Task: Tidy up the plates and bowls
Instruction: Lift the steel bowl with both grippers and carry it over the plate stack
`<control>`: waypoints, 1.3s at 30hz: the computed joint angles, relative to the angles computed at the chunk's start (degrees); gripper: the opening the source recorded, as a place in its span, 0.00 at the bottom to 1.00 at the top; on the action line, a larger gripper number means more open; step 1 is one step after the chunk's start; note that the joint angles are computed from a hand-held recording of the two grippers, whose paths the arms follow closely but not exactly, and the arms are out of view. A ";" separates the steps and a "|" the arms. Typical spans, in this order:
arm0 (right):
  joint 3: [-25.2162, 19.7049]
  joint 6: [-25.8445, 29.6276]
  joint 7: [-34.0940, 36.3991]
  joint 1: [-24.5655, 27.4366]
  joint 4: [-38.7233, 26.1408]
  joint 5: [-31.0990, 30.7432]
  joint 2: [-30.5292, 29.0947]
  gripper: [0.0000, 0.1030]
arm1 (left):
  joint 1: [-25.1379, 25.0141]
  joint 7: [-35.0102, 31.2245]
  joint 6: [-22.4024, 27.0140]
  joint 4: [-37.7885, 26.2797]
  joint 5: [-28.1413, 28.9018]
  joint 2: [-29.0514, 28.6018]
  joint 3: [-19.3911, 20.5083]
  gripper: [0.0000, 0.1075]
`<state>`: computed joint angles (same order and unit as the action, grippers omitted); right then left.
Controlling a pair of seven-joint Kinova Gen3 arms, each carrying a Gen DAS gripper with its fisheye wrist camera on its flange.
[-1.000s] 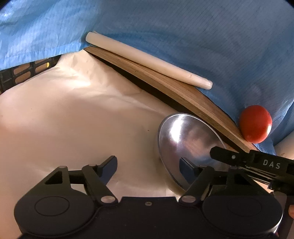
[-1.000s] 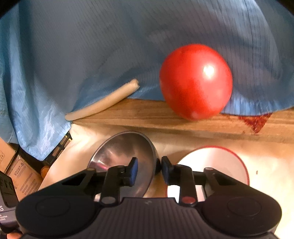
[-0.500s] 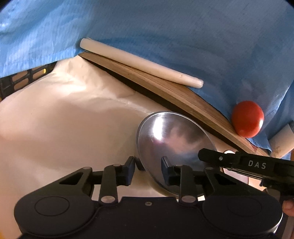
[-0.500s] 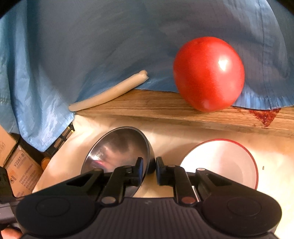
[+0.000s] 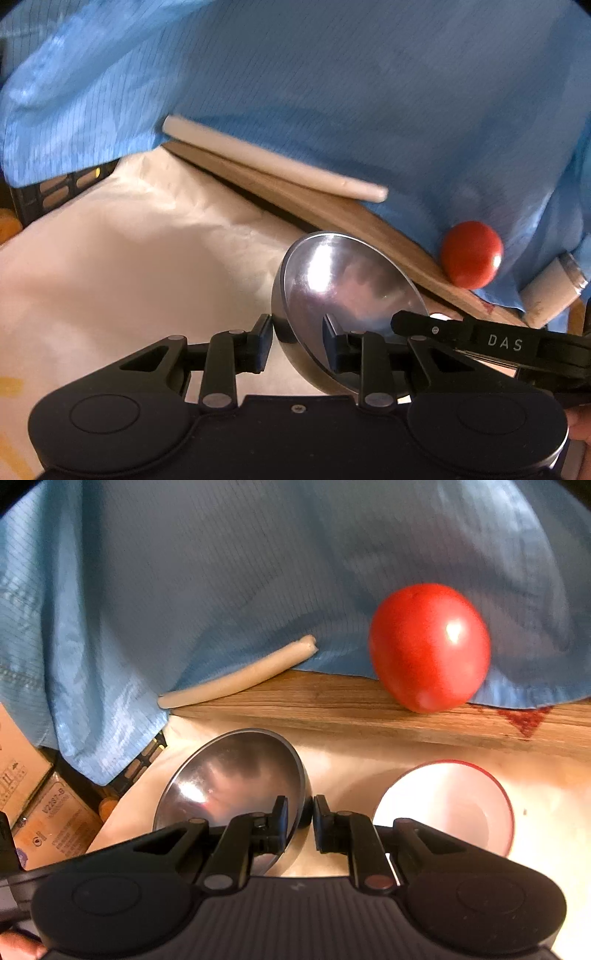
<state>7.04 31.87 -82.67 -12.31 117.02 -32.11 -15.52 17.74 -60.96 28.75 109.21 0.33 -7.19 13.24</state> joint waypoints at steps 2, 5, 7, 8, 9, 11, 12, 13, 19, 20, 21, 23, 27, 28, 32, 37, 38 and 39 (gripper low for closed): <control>-0.70 0.61 -1.57 0.94 0.45 1.03 -1.72 0.15 | 0.74 -1.52 0.19 0.19 1.72 -0.81 -0.58 0.29; -2.25 1.42 -5.37 2.72 1.51 3.99 -5.29 0.15 | 2.08 -4.55 0.38 0.74 4.79 -2.10 -1.22 0.29; -3.48 2.28 -8.59 4.16 2.37 6.53 -8.02 0.15 | 3.10 -6.63 0.38 1.36 6.84 -3.08 -1.46 0.29; -4.47 2.69 -10.57 5.04 2.72 7.96 -9.26 0.15 | 3.62 -7.65 0.26 1.75 7.85 -3.48 -1.54 0.29; -4.86 3.35 -12.08 5.63 3.24 9.29 -10.77 0.15 | 4.20 -8.78 0.20 2.09 8.96 -3.85 -1.70 0.29; -5.89 5.04 -15.26 6.99 4.09 11.96 -13.87 0.15 | 5.50 -10.96 0.07 2.81 11.41 -4.57 -2.02 0.29; -6.29 5.92 -16.76 7.57 4.41 13.12 -15.32 0.15 | 6.02 -11.88 0.03 3.09 12.48 -4.79 -2.11 0.29; -6.55 7.02 -18.16 8.18 4.72 14.27 -16.99 0.15 | 6.68 -12.88 0.18 3.25 13.58 -5.04 -2.16 0.29; -8.07 13.90 -24.55 11.19 5.02 20.11 -24.91 0.15 | 10.04 -17.71 0.16 4.65 18.97 -6.44 -1.92 0.29; -8.34 15.28 -25.31 11.69 4.93 21.06 -26.02 0.15 | 10.55 -18.31 0.07 4.99 19.64 -6.66 -1.77 0.29; -8.32 16.41 -25.82 11.92 4.95 21.88 -27.03 0.15 | 10.95 -18.73 -0.01 5.21 20.18 -6.71 -1.55 0.29; -8.33 18.71 -26.88 12.47 4.96 23.18 -29.12 0.15 | 11.53 -18.89 0.06 5.48 20.60 -6.82 -0.54 0.29; -7.76 22.59 -28.26 13.06 5.10 24.86 -32.82 0.15 | 12.53 -18.65 0.03 5.82 20.69 -6.85 1.26 0.29; -7.67 23.55 -28.55 13.23 5.20 25.17 -33.73 0.15 | 12.84 -18.67 0.10 5.82 20.66 -6.82 1.52 0.29; -7.64 26.48 -29.46 13.81 5.64 26.11 -36.44 0.15 | 13.54 -17.77 -0.15 5.99 19.94 -6.69 3.01 0.29; -6.78 29.03 -29.77 13.73 6.61 26.62 -39.15 0.16 | 14.07 -15.79 0.71 5.84 17.88 -5.86 4.86 0.29; -6.61 29.27 -29.80 13.69 6.77 26.65 -39.33 0.16 | 14.31 -15.70 0.94 5.85 17.64 -5.75 4.93 0.29; -6.43 29.53 -29.77 13.66 6.95 26.72 -39.56 0.16 | 14.42 -15.42 1.06 5.85 17.28 -5.59 5.19 0.29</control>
<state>0.61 61.40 -112.45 1.35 123.97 -5.39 -55.08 32.16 -76.37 29.82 115.07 17.61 -12.78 18.44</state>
